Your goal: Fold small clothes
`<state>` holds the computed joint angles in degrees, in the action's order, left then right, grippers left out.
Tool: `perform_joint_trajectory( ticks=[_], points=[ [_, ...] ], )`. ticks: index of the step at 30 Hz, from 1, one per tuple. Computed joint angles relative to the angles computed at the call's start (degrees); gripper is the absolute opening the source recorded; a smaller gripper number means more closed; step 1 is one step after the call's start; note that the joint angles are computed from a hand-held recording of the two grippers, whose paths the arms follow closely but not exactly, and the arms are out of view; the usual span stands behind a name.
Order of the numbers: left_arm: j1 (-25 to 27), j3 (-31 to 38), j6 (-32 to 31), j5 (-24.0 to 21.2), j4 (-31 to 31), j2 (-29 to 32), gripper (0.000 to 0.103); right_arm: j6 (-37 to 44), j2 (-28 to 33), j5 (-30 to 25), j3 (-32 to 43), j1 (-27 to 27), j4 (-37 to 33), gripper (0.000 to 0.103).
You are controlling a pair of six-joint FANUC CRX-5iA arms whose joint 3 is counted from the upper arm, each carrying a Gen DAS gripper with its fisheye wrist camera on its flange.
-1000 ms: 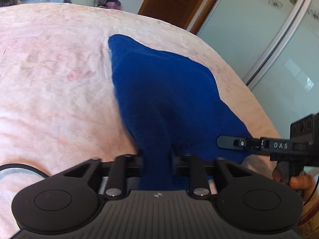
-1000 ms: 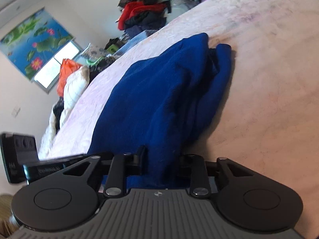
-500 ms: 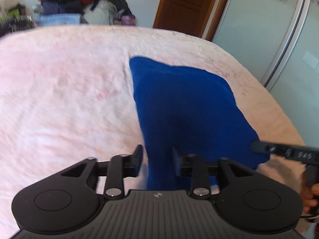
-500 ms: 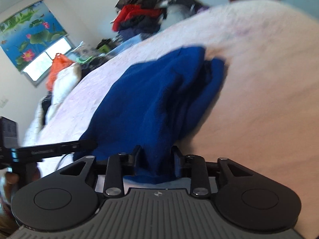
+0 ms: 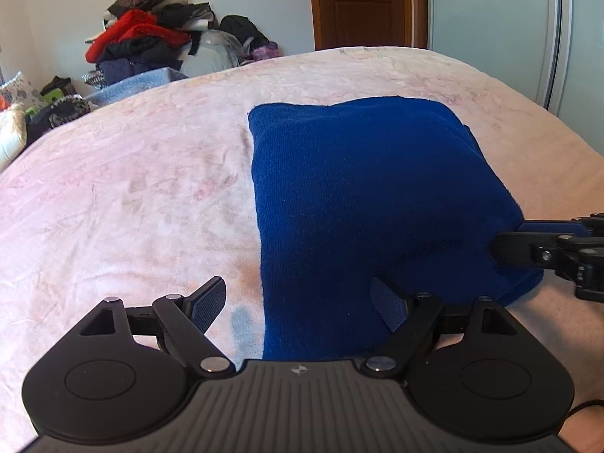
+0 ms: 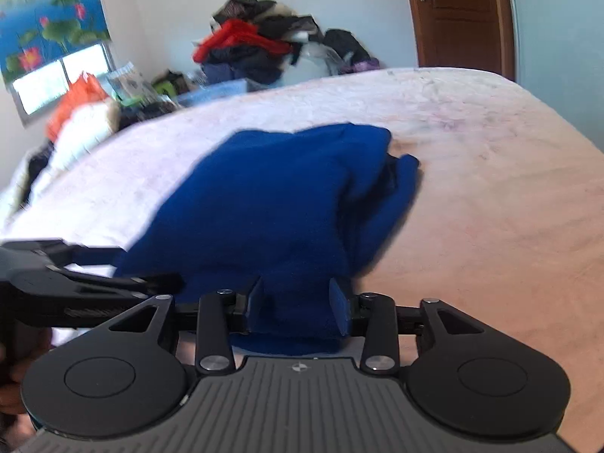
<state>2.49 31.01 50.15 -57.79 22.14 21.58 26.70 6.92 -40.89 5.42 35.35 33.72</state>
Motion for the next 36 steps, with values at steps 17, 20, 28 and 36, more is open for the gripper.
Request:
perform_joint_trajectory(
  ticks=[17, 20, 28, 36],
  points=[
    [-0.7, -6.0, 3.3, 3.8, -2.9, -4.8, 0.085, -3.7, 4.0, -12.6, 2.3, 3.9, 7.2, 0.077],
    [-0.7, -7.1, 3.1, 4.5, -3.8, -6.0, 0.09, -6.4, 2.7, -12.0, 0.9, 4.4, 8.3, 0.089],
    [0.4, -5.5, 6.1, 0.2, -5.0, -6.4, 0.091, -8.5, 1.9, -15.5, 0.9, 6.1, 10.8, 0.099],
    [1.8, -5.1, 6.9, -3.5, -4.6, -6.9, 0.091, -9.5, 2.9, -18.8, 3.7, 7.7, 9.1, 0.102]
  ],
)
